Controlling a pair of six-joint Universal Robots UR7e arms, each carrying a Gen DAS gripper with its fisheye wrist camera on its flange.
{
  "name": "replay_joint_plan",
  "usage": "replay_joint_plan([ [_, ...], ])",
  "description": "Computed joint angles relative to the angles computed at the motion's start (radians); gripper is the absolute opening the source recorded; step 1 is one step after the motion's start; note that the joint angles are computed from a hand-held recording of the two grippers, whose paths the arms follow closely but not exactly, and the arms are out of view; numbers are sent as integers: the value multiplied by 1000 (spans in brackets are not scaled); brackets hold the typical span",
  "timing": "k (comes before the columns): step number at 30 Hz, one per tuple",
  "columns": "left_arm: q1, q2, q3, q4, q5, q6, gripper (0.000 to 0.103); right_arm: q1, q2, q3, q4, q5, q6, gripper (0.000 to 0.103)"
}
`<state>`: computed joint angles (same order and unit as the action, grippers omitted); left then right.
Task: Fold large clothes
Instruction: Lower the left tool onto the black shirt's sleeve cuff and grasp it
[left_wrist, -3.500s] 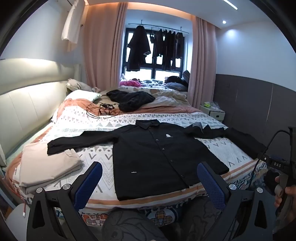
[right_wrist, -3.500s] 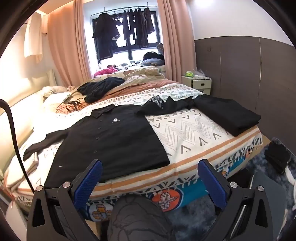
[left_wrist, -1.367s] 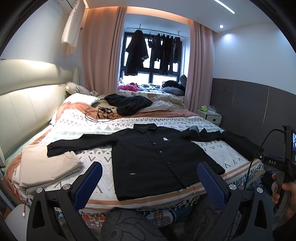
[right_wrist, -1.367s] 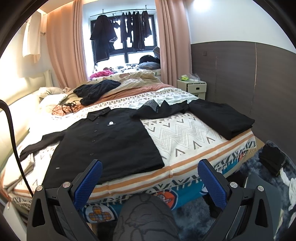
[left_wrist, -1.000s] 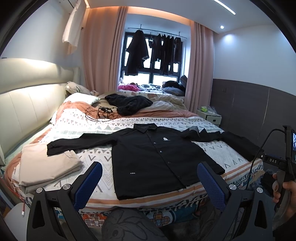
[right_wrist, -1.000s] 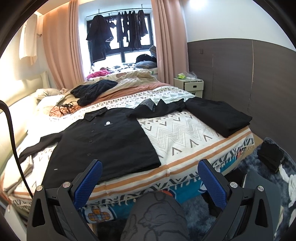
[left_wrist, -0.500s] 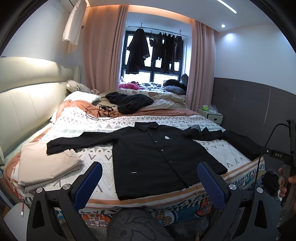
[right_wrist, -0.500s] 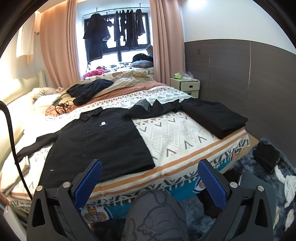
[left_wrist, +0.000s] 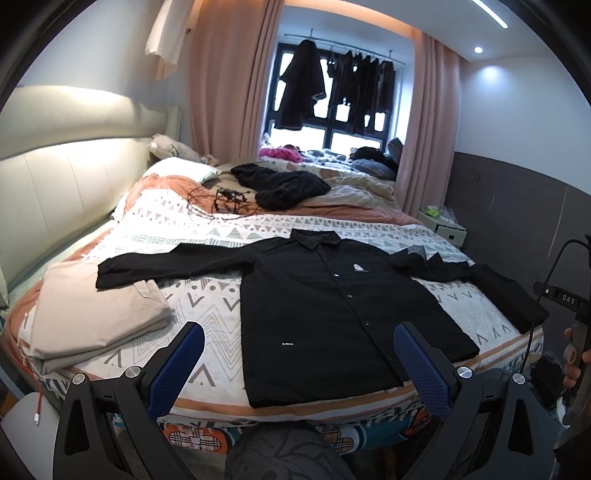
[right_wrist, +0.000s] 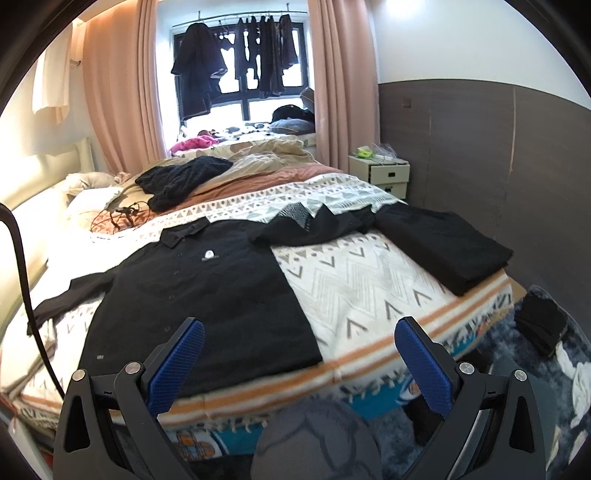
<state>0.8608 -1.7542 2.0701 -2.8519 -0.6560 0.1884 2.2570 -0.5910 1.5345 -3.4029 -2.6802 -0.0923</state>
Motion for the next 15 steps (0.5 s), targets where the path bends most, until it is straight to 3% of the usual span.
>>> replay_joint_plan([
  [6,62,78,-94,-18,24,14,103,-36,70,-164,40,101,-59,103],
  [15,152,174,-249,-39,76,56,103,-85,216,-435,196,248,-81,103],
])
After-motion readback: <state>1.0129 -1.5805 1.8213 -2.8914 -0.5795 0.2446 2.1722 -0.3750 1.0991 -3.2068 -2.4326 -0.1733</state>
